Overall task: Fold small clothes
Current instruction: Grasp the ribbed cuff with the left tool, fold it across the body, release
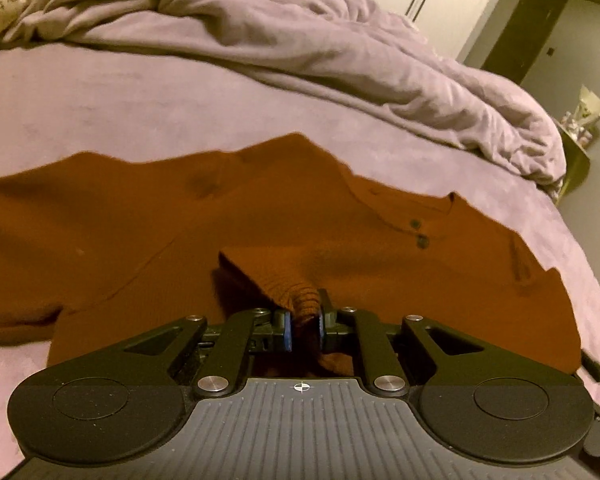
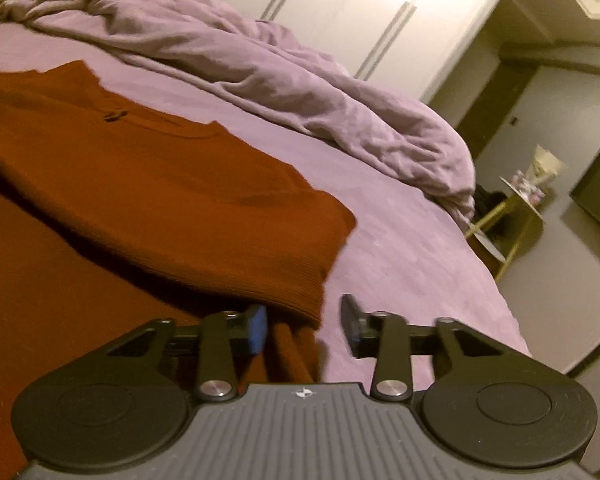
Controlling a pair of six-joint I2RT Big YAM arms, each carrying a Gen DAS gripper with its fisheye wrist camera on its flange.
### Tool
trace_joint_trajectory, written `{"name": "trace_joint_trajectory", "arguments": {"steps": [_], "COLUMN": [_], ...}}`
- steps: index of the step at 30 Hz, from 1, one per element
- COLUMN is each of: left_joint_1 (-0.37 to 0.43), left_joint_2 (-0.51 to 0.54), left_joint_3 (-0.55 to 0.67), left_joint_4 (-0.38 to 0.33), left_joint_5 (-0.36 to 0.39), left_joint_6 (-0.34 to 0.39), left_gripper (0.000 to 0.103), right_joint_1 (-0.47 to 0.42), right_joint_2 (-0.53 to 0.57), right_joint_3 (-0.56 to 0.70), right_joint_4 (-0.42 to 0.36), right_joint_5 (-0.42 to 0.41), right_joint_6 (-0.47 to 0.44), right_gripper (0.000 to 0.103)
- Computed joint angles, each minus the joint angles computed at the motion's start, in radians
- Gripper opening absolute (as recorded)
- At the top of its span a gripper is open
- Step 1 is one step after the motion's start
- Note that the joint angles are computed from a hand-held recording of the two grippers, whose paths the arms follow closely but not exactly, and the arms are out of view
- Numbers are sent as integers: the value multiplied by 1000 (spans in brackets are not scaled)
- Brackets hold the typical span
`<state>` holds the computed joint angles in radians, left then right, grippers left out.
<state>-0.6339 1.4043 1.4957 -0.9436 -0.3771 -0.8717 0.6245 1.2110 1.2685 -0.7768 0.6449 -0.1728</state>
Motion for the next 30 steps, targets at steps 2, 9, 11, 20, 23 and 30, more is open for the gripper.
{"name": "trace_joint_trajectory", "arguments": {"steps": [2,9,11,20,23,30], "left_joint_1": [-5,-9,-11,-3,-5,8], "left_joint_2": [-5,7,24,-5,-20,13], "left_joint_3": [1,3,9,-27,-35,1], "left_joint_4": [16,110,67,101,153,-27], "left_joint_5": [-24,26,28,-3,-53,-60], "left_joint_6": [13,95,105,79,138,111], "left_gripper": [13,13,13,13,13,32], "right_joint_1": [-4,-56,-50,-8,-3,6], "right_joint_2": [15,59,51,4,8,3], "right_joint_3": [6,55,47,-23,-22,-4], "right_joint_4": [13,-64,-54,64,79,5], "right_joint_5": [-1,104,100,86,108,54], "right_joint_6": [-26,197,171,-71,-75,-98], "right_gripper": [19,24,24,27,28,30]}}
